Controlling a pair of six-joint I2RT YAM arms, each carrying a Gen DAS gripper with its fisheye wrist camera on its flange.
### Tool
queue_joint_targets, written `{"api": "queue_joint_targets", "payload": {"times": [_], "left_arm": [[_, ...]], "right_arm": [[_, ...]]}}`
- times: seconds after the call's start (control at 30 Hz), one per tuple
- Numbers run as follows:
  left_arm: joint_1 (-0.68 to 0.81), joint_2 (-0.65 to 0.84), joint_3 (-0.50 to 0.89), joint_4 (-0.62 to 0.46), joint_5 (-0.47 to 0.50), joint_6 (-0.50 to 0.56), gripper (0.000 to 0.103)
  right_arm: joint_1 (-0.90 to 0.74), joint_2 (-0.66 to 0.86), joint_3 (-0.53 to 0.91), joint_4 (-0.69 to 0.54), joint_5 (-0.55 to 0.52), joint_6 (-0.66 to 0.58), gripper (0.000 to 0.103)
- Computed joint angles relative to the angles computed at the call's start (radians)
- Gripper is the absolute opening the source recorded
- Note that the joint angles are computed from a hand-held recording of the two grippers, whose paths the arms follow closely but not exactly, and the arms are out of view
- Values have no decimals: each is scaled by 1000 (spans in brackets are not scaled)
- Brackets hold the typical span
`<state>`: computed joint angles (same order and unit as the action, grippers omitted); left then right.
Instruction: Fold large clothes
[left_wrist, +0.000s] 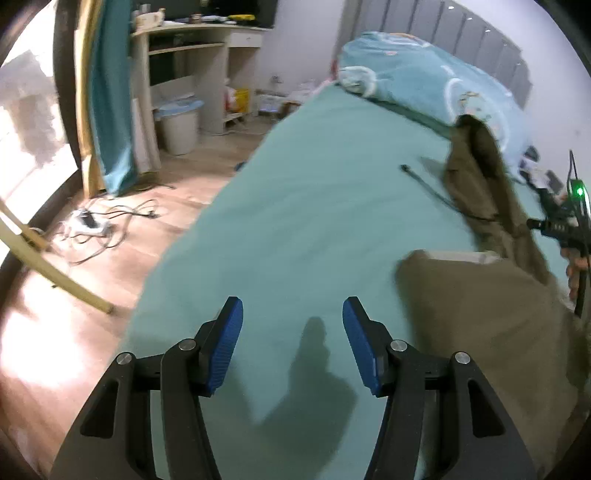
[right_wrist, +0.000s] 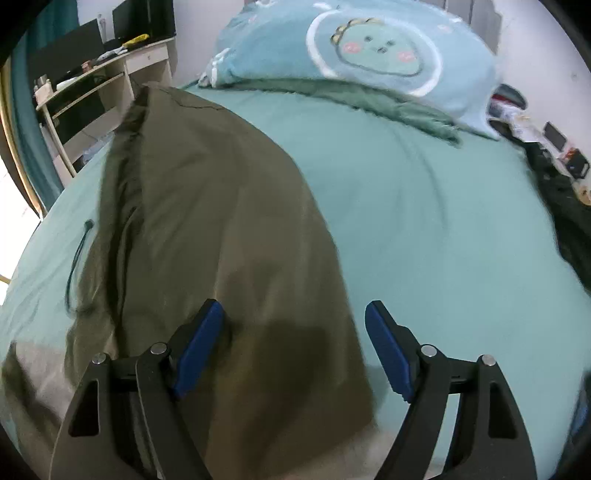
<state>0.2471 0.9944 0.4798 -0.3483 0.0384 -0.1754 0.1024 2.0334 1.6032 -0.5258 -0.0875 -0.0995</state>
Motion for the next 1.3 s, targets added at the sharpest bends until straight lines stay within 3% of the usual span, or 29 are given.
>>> {"api": "queue_joint_targets", "payload": {"times": [0.13, 0.2, 0.3, 0.33, 0.37, 0.4, 0.47, 0.67, 0.77, 0.97, 1.17, 1.23, 1.27, 1.3], "left_arm": [[41, 24, -7, 22, 3, 27, 59], [53, 29, -7, 21, 16, 32, 59], [51, 30, -6, 19, 18, 33, 59], [48, 27, -1, 13, 22, 29, 59], [50, 14, -5, 7, 29, 32, 59], [43, 7, -3, 3, 31, 29, 59], [24, -16, 1, -11, 22, 22, 59], [-17, -104, 30, -74, 42, -8, 59], [-64, -166, 39, -108, 29, -23, 59], [-194, -253, 45, -170, -31, -68, 59], [-344, -338, 52, -249, -89, -125, 59], [-379, -358, 50, -262, -91, -153, 59], [-409, -365, 49, -268, -102, -172, 59], [-433, -367, 50, -273, -112, -185, 59]], "right_arm": [[13, 185, 237, -78, -46, 23, 81], [19, 285, 383, -154, -61, 62, 87], [17, 374, 519, -231, -167, 123, 85], [20, 373, 518, -230, -202, 106, 74], [28, 374, 528, -252, -199, 79, 27], [41, 348, 497, -249, -168, 53, 10], [55, 244, 356, -170, -166, -9, 7], [66, -225, -97, 31, -257, -73, 6], [65, -445, -266, 38, -298, -124, 6], [156, -999, -657, -66, -193, -240, 6], [196, -1404, -972, -255, -114, -289, 12], [179, -1548, -1036, -405, -113, -278, 23], [172, -1590, -1053, -454, -120, -268, 42], [146, -1644, -1067, -536, -140, -259, 68]]}}
